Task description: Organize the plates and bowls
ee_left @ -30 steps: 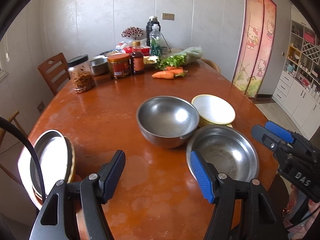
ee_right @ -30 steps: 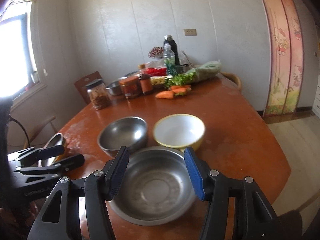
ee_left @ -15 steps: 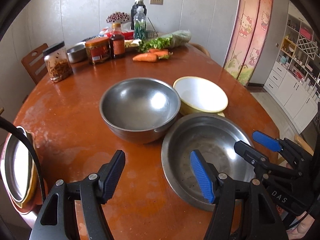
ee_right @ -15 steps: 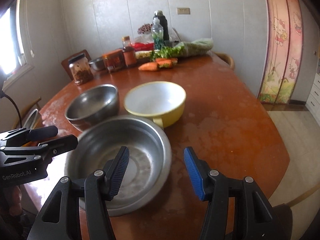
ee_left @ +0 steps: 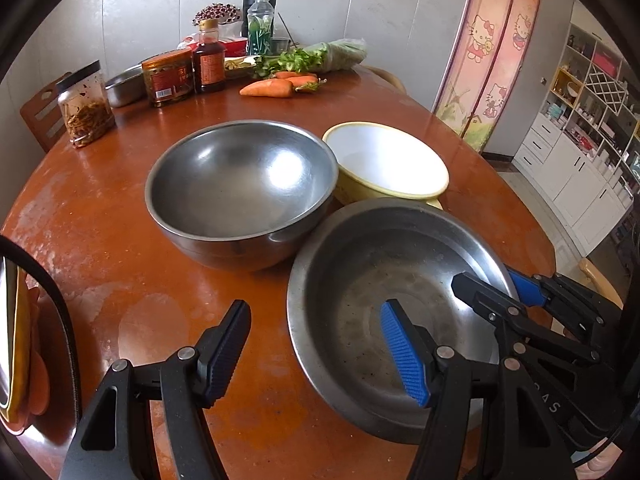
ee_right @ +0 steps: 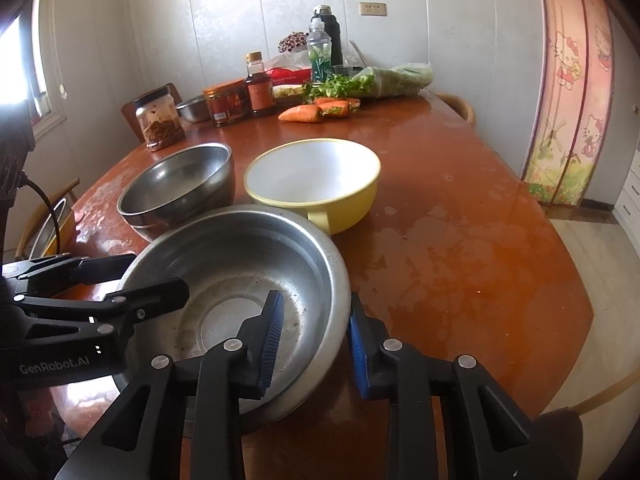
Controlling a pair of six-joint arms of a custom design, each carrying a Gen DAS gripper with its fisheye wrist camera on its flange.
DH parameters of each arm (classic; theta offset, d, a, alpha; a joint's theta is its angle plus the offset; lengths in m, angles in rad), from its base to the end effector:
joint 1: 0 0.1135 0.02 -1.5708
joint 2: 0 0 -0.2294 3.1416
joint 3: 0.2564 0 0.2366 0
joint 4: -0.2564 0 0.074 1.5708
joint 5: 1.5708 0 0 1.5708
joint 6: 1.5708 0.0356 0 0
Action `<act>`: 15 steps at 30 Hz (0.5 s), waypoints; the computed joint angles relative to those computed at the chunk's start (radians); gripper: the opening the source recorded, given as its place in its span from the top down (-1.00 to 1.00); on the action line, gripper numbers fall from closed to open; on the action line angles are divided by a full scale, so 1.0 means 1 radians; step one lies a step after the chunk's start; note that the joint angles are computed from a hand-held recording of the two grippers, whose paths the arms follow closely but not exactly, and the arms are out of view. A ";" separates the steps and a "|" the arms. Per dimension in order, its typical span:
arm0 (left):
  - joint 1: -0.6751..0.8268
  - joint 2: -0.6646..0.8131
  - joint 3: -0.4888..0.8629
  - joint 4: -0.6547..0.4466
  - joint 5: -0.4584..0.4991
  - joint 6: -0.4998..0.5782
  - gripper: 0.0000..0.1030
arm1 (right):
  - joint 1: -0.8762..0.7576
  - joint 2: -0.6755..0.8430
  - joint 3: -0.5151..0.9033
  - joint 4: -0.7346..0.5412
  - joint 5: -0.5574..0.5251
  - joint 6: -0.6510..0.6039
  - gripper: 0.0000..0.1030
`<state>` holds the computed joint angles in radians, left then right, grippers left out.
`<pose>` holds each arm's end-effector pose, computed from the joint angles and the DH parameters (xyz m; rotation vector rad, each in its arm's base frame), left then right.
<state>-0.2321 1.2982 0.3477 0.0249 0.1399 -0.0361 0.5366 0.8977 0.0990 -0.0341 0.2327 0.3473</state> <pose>0.1991 -0.0522 0.0958 0.3036 2.4879 -0.2860 0.1355 0.0710 0.0904 -0.1177 2.3761 0.1420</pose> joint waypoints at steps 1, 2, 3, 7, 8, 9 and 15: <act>0.005 0.000 -0.005 0.007 0.009 0.005 -0.30 | 0.009 0.008 0.003 0.001 0.013 0.003 0.39; 0.009 0.002 -0.008 0.014 0.016 0.009 -0.28 | 0.014 0.015 0.005 0.002 0.022 0.004 0.39; 0.009 0.005 -0.007 0.015 0.018 0.011 -0.27 | 0.021 0.020 0.009 -0.001 0.031 0.008 0.39; 0.020 0.010 -0.013 0.021 0.036 0.031 -0.17 | 0.060 0.028 0.022 -0.019 0.060 0.023 0.39; 0.021 0.002 -0.019 0.021 0.039 0.037 -0.15 | 0.069 0.033 0.024 -0.019 0.062 0.027 0.39; 0.020 -0.004 -0.023 0.020 0.038 0.039 -0.14 | 0.085 0.040 0.028 -0.020 0.071 0.036 0.39; 0.080 -0.091 -0.069 -0.023 0.050 0.083 -0.11 | 0.203 0.103 0.063 -0.027 0.125 0.088 0.39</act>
<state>-0.1517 1.2068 0.2784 0.0020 0.1897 0.0470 0.7398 1.0004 0.1619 -0.0613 0.3581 0.4356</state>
